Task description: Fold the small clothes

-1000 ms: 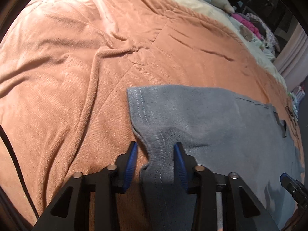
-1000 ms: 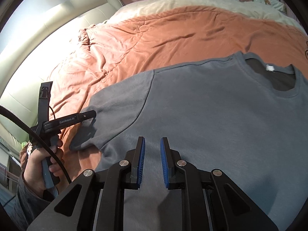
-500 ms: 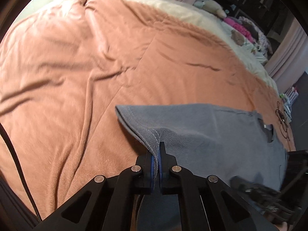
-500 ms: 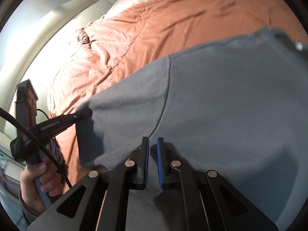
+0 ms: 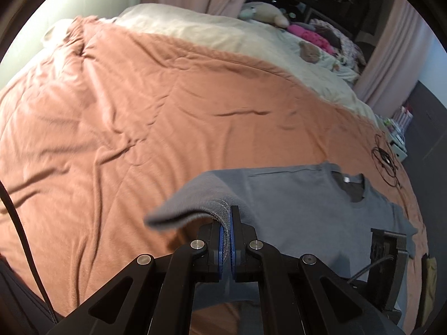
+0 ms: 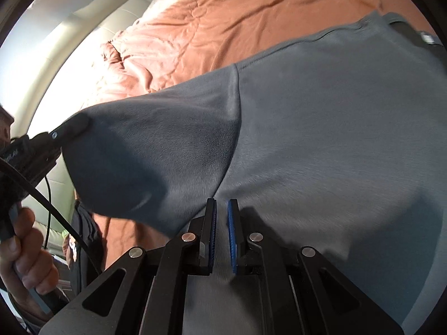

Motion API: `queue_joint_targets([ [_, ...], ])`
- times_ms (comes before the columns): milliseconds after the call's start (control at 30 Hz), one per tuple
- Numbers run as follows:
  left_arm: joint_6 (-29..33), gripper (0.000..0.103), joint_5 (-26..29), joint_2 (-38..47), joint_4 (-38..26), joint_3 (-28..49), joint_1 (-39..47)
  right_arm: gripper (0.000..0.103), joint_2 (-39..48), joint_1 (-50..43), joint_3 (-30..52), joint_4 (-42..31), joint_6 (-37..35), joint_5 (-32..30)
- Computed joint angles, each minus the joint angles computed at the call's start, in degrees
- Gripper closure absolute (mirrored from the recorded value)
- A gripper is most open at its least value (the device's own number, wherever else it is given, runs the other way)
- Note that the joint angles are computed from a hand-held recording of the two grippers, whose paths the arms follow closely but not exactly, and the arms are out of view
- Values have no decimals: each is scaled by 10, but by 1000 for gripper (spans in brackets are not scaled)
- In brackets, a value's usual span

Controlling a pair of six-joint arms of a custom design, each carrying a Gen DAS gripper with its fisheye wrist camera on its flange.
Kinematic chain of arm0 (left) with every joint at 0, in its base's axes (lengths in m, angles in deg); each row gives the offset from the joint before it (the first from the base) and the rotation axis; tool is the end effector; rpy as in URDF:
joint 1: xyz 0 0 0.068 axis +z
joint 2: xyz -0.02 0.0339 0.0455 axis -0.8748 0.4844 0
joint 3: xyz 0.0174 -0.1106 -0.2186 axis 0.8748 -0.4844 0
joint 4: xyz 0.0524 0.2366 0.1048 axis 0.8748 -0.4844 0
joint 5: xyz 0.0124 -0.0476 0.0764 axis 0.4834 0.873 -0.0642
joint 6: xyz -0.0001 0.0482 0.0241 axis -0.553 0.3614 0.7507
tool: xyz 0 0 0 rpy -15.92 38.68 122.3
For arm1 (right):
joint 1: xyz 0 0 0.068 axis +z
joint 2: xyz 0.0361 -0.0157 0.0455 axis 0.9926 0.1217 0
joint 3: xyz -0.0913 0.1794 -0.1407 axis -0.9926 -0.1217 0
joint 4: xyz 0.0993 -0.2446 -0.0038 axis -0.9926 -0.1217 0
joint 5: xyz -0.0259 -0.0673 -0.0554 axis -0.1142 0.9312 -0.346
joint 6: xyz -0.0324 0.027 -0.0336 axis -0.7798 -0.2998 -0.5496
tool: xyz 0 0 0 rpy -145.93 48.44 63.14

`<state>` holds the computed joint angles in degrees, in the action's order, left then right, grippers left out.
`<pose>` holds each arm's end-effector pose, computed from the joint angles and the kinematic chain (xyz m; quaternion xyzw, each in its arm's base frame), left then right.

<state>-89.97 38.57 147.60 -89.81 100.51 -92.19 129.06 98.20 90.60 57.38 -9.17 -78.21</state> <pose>0.2421 -0.1445 0.1620 0.0473 0.9400 -0.1381 0.3083 0.2804 0.0912 0.1050 0.0491 0.9228 0.3072 0.2273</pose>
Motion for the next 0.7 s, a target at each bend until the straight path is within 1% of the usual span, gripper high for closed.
queue_joint_targets([
  [33,-2,100,-4,3,-3,7,-9,85,-23,-8,-20,3,-2,-5],
  [67,-6,100,-12,9,-7,18,-22,63,-56,-13,-43,-4,-7,-3],
  [100,-8,100,-19,12,-11,25,-35,38,-90,-17,-64,-9,-12,7],
  [133,-13,100,-26,15,-14,32,-46,33,-121,-19,-83,-12,-14,17],
  [200,-21,100,-32,29,-19,50,-67,32,-170,-27,-106,-32,-26,22],
  [333,-35,100,-45,66,-33,91,-108,32,-265,-66,-145,-100,-54,15],
  [533,-54,100,-59,126,-46,148,-165,32,-386,-153,-179,-212,-102,-23],
  [600,-61,100,-57,154,-50,171,-181,32,-430,-195,-184,-269,-131,-41],
  [700,-69,100,-50,188,-53,201,-199,32,-469,-255,-188,-333,-179,-71],
])
